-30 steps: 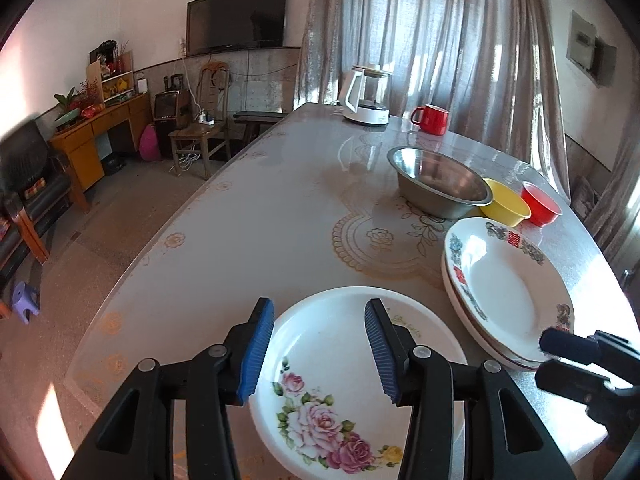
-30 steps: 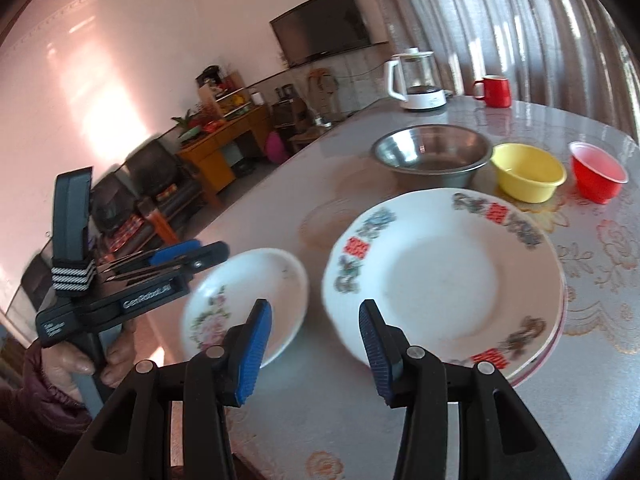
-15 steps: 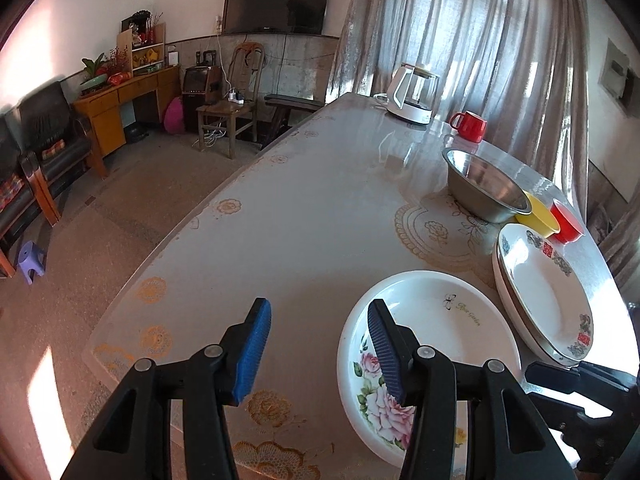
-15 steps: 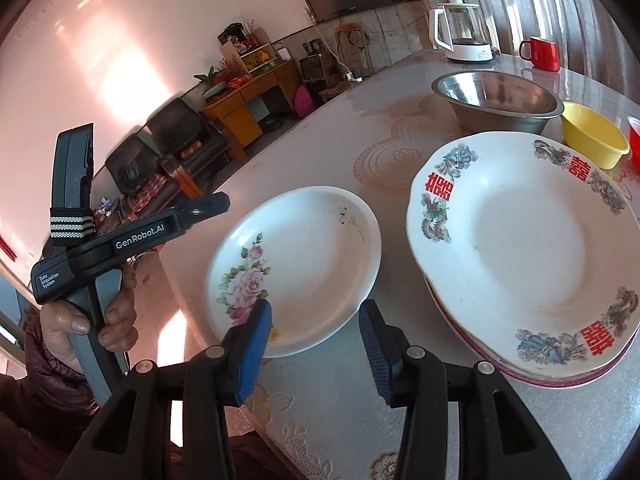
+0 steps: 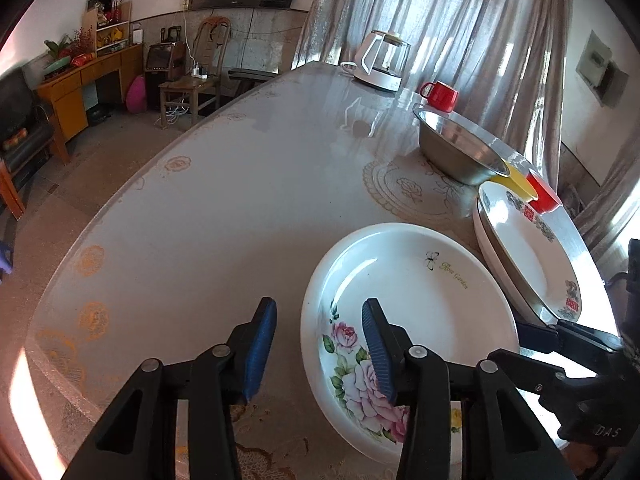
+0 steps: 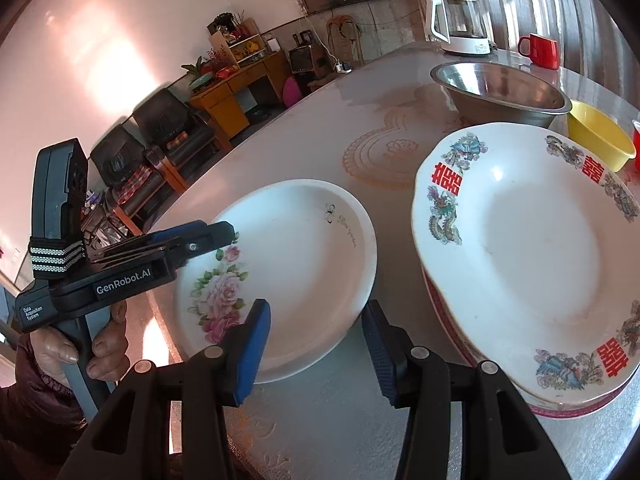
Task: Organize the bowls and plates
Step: 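Lift the pink-rose plate with both grippers over the plate stack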
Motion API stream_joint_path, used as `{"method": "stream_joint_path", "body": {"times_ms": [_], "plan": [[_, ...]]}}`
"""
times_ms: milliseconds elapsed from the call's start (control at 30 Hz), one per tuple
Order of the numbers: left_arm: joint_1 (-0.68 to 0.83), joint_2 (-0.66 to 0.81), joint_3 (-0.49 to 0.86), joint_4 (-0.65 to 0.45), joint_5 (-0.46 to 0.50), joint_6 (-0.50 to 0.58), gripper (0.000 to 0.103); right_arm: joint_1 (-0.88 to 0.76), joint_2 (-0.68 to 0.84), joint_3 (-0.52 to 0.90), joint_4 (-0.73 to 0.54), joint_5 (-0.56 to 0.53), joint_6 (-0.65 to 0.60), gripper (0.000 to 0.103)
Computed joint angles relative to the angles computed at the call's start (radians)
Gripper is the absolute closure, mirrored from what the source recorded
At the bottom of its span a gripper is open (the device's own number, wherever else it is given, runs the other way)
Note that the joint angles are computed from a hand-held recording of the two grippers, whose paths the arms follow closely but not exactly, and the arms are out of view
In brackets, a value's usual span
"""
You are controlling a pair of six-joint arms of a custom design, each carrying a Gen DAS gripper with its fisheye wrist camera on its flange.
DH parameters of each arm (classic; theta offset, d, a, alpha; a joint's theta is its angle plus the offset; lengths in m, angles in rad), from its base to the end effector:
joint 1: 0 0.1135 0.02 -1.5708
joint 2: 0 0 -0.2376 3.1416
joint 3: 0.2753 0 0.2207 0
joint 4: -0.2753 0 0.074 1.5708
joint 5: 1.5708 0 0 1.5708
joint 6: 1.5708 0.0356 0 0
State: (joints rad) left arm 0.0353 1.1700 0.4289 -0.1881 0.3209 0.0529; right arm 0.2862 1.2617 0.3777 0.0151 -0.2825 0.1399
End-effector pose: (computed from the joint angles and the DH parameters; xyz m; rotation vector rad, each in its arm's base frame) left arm 0.1893 -0.0046 0.1468 0.1543 2.4638 -0.3625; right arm 0.1878 0.0656 0.1310 -0.3077 2.4461 0.5328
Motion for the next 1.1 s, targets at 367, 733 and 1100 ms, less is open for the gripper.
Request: {"method": "stream_joint_path", "body": {"times_ms": [367, 733, 1100], "plan": [[-0.11, -0.062, -0.101, 0.129, -0.117, -0.039, 0.062, 0.123, 0.066, -0.009, 0.088, 0.181, 0.027, 0.056], [-0.096, -0.06, -0.099, 0.135, -0.083, -0.11, 0.062, 0.12, 0.081, 0.001, 0.1, 0.183, 0.06, 0.056], [-0.021, -0.089, -0.087, 0.115, 0.057, -0.133, 0.062, 0.118, 0.003, -0.006, 0.079, 0.178, 0.097, 0.056]]}}
